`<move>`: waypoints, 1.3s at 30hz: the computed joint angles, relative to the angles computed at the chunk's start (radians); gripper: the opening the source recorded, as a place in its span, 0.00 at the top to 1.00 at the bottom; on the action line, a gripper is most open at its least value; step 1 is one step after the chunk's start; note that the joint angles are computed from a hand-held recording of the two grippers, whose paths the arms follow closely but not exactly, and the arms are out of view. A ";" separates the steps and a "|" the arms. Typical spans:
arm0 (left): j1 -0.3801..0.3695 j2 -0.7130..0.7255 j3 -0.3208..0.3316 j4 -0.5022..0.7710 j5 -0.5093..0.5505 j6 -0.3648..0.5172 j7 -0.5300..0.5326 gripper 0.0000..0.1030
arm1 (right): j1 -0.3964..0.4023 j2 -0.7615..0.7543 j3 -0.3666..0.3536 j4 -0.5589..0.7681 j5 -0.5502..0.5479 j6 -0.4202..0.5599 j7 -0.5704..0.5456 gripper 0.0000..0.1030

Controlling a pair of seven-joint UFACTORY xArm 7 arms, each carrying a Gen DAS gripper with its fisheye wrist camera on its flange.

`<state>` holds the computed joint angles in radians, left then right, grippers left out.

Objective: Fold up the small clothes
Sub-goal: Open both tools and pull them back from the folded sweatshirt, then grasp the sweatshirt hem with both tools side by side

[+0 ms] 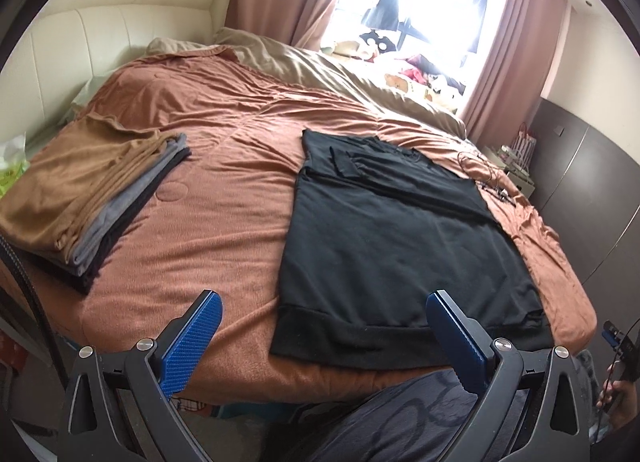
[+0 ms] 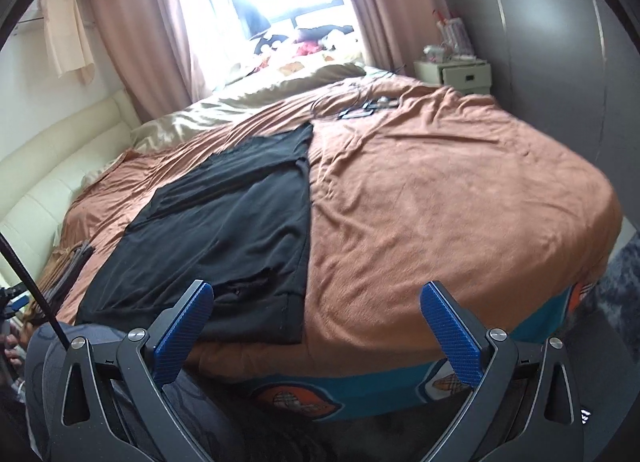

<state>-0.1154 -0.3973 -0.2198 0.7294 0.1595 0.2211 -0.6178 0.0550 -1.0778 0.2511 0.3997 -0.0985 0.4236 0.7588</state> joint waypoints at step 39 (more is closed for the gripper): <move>-0.147 0.283 0.157 0.056 -0.416 -0.044 0.371 0.46 | 0.096 0.616 -0.159 0.281 0.166 -0.103 -0.269 0.73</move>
